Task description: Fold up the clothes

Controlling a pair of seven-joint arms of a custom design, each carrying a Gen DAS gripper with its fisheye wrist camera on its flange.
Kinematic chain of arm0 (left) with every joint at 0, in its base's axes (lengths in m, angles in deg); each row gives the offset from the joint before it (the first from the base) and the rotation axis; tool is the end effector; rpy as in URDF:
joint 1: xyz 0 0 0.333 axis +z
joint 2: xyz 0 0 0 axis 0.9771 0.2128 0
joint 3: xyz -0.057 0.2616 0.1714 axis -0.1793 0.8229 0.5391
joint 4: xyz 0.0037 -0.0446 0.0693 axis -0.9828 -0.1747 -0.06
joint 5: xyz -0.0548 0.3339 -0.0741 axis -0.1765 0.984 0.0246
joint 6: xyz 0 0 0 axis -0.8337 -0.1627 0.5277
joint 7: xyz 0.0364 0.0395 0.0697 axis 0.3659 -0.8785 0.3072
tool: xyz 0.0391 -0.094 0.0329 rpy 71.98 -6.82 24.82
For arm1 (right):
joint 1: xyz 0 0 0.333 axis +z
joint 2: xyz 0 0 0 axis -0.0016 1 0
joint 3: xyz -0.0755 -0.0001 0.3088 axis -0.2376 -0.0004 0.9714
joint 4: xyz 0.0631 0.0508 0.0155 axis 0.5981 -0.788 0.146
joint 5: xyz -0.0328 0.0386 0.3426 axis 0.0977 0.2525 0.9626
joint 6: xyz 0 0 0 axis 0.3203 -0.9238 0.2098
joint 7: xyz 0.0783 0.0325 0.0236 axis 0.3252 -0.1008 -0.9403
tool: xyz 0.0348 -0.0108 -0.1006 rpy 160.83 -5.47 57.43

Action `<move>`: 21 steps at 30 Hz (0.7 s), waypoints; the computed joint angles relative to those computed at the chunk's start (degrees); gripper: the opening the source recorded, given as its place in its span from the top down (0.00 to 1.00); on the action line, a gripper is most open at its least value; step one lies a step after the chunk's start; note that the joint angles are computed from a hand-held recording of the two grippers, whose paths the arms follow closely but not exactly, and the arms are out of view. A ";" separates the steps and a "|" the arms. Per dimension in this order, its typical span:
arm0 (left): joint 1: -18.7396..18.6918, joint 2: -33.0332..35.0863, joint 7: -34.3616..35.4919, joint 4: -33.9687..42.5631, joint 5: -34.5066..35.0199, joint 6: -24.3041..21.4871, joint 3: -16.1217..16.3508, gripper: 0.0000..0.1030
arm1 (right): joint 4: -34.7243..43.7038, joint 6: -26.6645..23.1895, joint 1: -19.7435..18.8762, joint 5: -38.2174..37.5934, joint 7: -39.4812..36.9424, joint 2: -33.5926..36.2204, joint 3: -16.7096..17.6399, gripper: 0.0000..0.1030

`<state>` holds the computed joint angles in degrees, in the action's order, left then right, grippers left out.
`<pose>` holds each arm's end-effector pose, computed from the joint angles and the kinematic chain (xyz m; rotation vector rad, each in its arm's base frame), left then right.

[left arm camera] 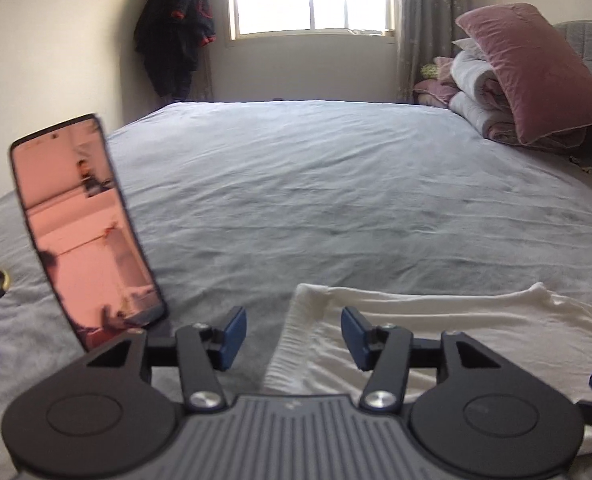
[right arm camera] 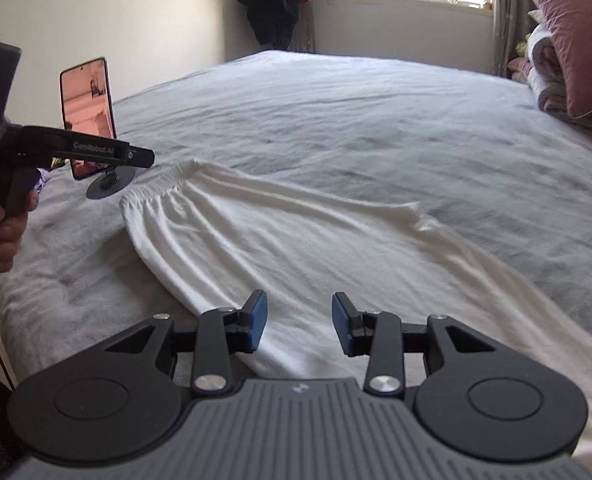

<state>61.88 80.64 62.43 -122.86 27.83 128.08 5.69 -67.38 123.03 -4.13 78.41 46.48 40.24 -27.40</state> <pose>0.6428 -0.1892 0.4788 -1.7807 1.3762 -0.6768 0.6756 0.0370 0.4420 -1.9999 0.9803 -0.4018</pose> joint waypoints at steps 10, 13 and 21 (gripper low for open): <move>-0.69 7.93 18.65 9.20 -15.31 4.53 -4.02 0.45 | -3.88 4.32 -4.70 4.35 3.16 -4.48 -3.98 0.58; -1.42 10.69 25.27 13.47 -20.40 4.16 -5.57 0.45 | -4.45 4.89 -6.80 4.79 4.69 -5.44 -5.85 0.58; -6.89 21.96 43.32 33.31 -31.64 -5.16 -8.17 0.37 | -3.43 5.84 -12.15 3.50 11.02 -4.85 -9.08 0.58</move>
<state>55.00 102.60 105.76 -89.55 -3.81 122.91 -2.47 -70.81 128.87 -16.28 81.91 57.50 35.39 -36.48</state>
